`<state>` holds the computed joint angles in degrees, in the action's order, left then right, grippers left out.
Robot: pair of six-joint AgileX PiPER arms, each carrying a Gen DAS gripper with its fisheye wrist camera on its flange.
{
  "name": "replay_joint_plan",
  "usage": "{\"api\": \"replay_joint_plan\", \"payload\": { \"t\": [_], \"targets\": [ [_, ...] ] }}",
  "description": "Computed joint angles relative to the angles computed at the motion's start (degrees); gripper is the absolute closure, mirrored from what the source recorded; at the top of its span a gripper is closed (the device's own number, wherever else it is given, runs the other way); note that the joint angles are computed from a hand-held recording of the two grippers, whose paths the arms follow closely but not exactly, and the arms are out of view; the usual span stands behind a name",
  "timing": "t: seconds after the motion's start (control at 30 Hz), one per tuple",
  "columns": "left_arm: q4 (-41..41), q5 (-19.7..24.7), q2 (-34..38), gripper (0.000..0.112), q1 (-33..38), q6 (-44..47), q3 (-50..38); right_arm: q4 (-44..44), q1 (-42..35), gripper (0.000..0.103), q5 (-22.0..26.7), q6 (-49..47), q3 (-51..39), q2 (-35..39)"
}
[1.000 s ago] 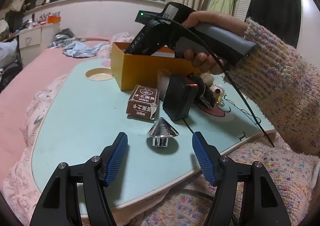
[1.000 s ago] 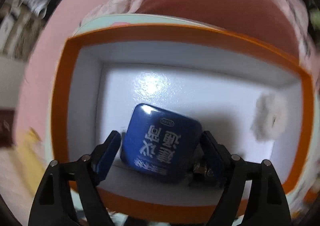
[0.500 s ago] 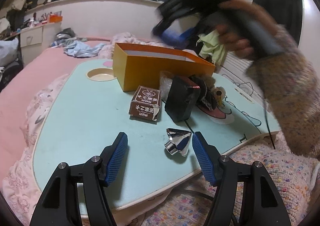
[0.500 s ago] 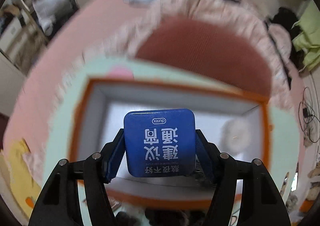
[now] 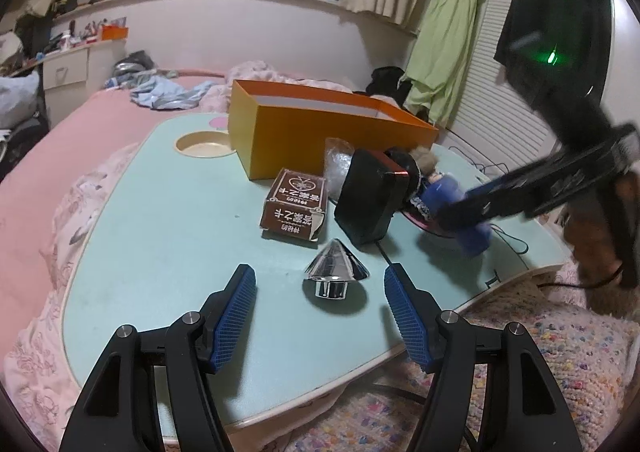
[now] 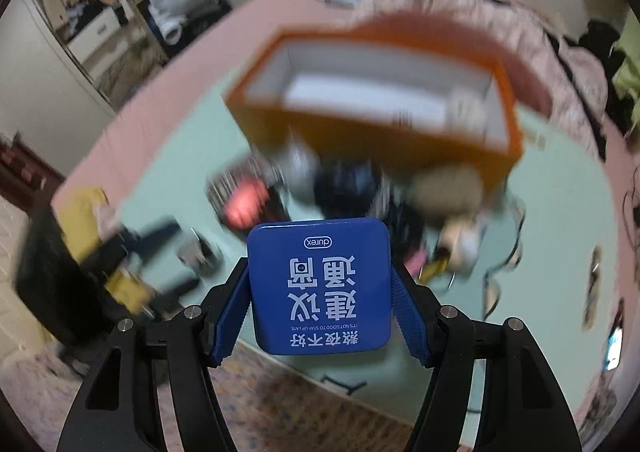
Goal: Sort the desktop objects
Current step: 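Carry the blue tin out and set it on the table with the right tool, then grasp the white fluffy pompom in the box with the left tool, place it on table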
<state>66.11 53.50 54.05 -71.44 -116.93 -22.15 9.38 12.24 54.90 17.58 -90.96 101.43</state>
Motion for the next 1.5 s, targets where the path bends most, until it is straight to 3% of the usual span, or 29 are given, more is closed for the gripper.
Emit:
{"api": "replay_joint_plan", "payload": {
  "t": [0.1, 0.2, 0.23, 0.3, 0.4, 0.47, 0.53, 0.67, 0.8, 0.93, 1.17, 1.33, 1.5],
  "targets": [
    [0.06, 1.39, 0.07, 0.046, -1.45, -0.56, -0.14, 2.31, -1.31, 0.036, -4.76, -0.75, 3.19, 0.40],
    [0.24, 2.84, 0.04, 0.046, -2.76, -1.07, -0.35, 5.68, -3.30, 0.035, -18.64, 1.46, 13.35, -5.65],
    [0.46, 3.25, -0.22, 0.046, -3.09, -1.21, -0.40, 5.67, -3.78, 0.035, -20.73, 1.90, 15.43, -7.48],
    [0.70, 3.77, -0.67, 0.046, -3.14, -1.00, -0.72, 3.17, -4.30, 0.028, -25.26, 3.84, 20.80, -11.92],
    [-0.20, 3.42, -1.46, 0.046, -1.53, 1.43, -1.89, -1.89, -4.03, 0.027, -29.19, 8.24, 27.67, -16.01],
    [-0.98, 0.96, -2.56, 0.045, 1.36, 3.42, -2.59, -11.30, -2.29, 0.027, -31.39, 17.74, 30.85, -16.37],
    [-3.20, -1.67, -2.81, 0.040, 4.97, 6.53, -4.13, -22.76, -0.35, 0.027, -31.06, 27.04, 31.97, -15.19],
    [-7.32, -2.11, -0.07, 0.038, 8.12, 13.96, -9.06, -41.79, 4.66, 0.027, -27.61, 41.63, 32.08, -11.87],
    [-9.59, -1.37, 2.72, 0.037, 9.71, 20.73, -14.70, -42.60, 3.88, 0.025, -30.07, 42.73, 33.86, -11.82],
    [-16.29, -5.50, 5.83, 0.037, 16.90, 30.89, -21.21, -46.37, 3.02, 0.019, -32.81, 46.10, 36.13, -11.96],
    [-39.61, -9.70, 18.13, 0.037, 35.43, 60.84, -39.72, -49.59, 3.79, 0.018, -33.47, 49.72, 37.45, -12.42],
    [-57.96, -3.47, 34.42, 0.037, 44.81, 81.16, -59.50, -52.22, 4.82, 0.018, -33.33, 53.08, 38.07, -12.53],
    [-63.42, 6.13, 50.70, 0.039, 48.15, 84.89, -78.48, -52.30, 4.73, 0.018, -33.51, 53.04, 38.15, -12.51]
  ]
}}
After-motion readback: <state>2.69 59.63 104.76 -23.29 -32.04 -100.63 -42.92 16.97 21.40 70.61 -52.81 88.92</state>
